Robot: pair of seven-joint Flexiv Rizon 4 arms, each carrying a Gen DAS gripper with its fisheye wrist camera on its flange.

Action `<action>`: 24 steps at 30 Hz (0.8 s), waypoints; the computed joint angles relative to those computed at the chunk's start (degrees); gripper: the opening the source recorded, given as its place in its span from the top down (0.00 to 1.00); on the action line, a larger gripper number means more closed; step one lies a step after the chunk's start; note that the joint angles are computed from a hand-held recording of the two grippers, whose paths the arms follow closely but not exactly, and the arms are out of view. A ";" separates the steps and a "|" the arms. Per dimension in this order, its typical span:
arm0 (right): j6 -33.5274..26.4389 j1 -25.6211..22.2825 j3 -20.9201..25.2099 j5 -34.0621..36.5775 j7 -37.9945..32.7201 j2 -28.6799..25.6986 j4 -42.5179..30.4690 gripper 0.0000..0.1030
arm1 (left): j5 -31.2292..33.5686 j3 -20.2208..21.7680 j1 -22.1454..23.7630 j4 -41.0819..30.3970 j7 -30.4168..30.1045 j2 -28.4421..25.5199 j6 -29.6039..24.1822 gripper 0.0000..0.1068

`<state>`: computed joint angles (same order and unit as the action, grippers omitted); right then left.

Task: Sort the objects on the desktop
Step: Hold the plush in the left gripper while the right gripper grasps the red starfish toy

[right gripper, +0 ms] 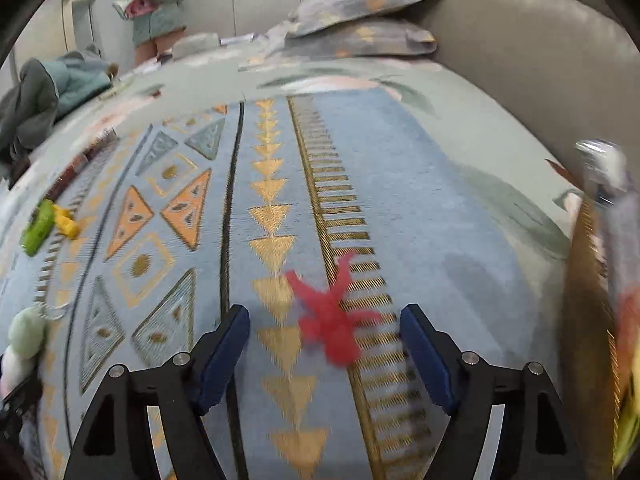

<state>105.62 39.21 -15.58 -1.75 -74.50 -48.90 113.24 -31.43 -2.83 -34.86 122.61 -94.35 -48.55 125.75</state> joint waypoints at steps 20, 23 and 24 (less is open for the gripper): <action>7.02 -3.91 6.81 -0.31 -6.29 3.88 7.33 0.66 | 5.13 -1.60 3.51 0.14 -3.67 -0.82 1.74 0.55; 9.35 -8.59 13.14 -1.21 -7.69 7.10 13.71 0.66 | 3.92 -0.93 2.49 -0.03 -3.04 -0.63 0.89 0.55; 10.95 -8.69 13.79 -0.62 -8.37 7.83 15.92 0.66 | 3.37 -0.63 2.02 -0.08 -2.74 -0.55 0.58 0.55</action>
